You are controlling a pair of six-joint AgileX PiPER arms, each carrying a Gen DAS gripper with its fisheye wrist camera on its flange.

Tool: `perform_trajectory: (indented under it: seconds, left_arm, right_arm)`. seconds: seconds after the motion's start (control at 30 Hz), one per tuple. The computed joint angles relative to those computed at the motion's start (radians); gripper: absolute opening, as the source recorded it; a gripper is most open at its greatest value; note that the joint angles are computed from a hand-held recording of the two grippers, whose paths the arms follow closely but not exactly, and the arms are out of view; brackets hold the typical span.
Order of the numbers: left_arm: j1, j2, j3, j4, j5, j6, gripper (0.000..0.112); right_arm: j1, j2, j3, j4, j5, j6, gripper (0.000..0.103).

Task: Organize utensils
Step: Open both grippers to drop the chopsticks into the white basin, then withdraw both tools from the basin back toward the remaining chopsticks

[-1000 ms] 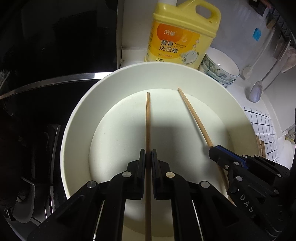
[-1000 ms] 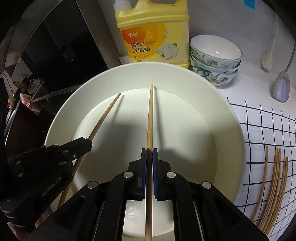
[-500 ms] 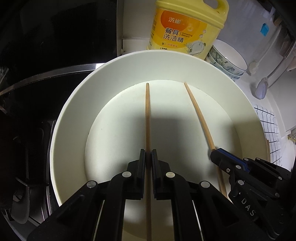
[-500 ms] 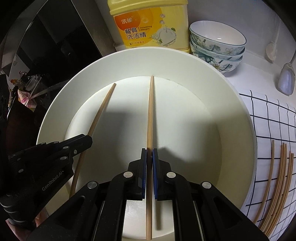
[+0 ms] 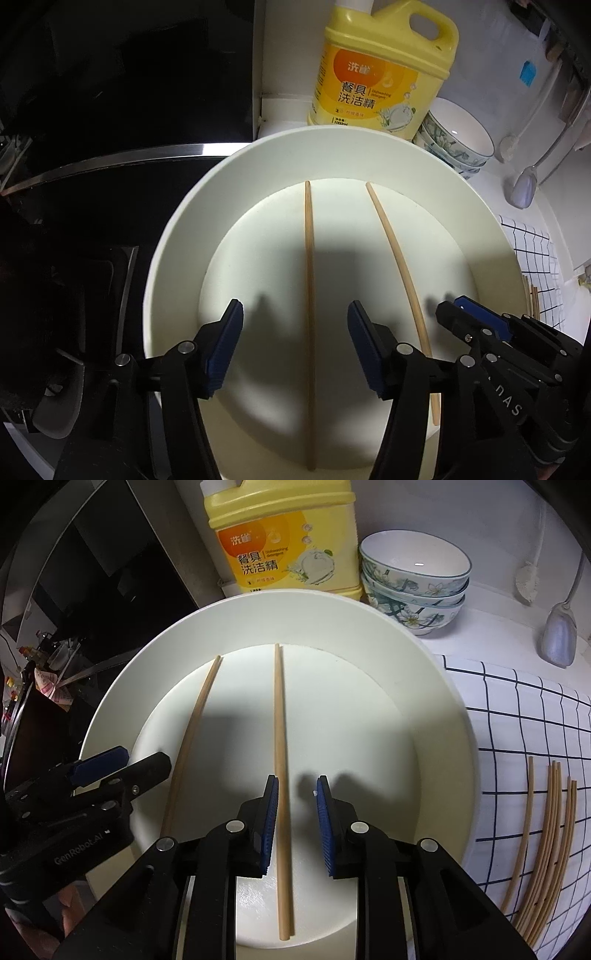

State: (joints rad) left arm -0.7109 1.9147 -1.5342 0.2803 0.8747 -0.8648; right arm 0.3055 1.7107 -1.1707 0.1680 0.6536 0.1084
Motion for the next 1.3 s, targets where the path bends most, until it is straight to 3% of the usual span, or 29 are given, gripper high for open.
perform_trajectory:
  seconds: [0.33, 0.4, 0.8, 1.3]
  left_arm:
    - [-0.020, -0.065, 0.027, 0.064, 0.033, -0.035, 0.071]
    - [-0.027, -0.079, 0.033, 0.081, 0.045, -0.044, 0.078]
    - [-0.078, -0.161, 0.071, 0.160, 0.090, -0.094, 0.089]
    - [-0.126, -0.199, 0.097, 0.185, 0.122, -0.098, 0.095]
  right_arm:
    - [0.028, -0.081, 0.039, -0.099, 0.015, 0.105, 0.043]
    - [0.038, -0.103, 0.048, -0.139, 0.029, 0.143, 0.044]
    - [0.065, -0.192, 0.066, -0.251, 0.083, 0.285, 0.059]
    - [0.082, -0.353, 0.202, -0.273, 0.122, 0.392, 0.073]
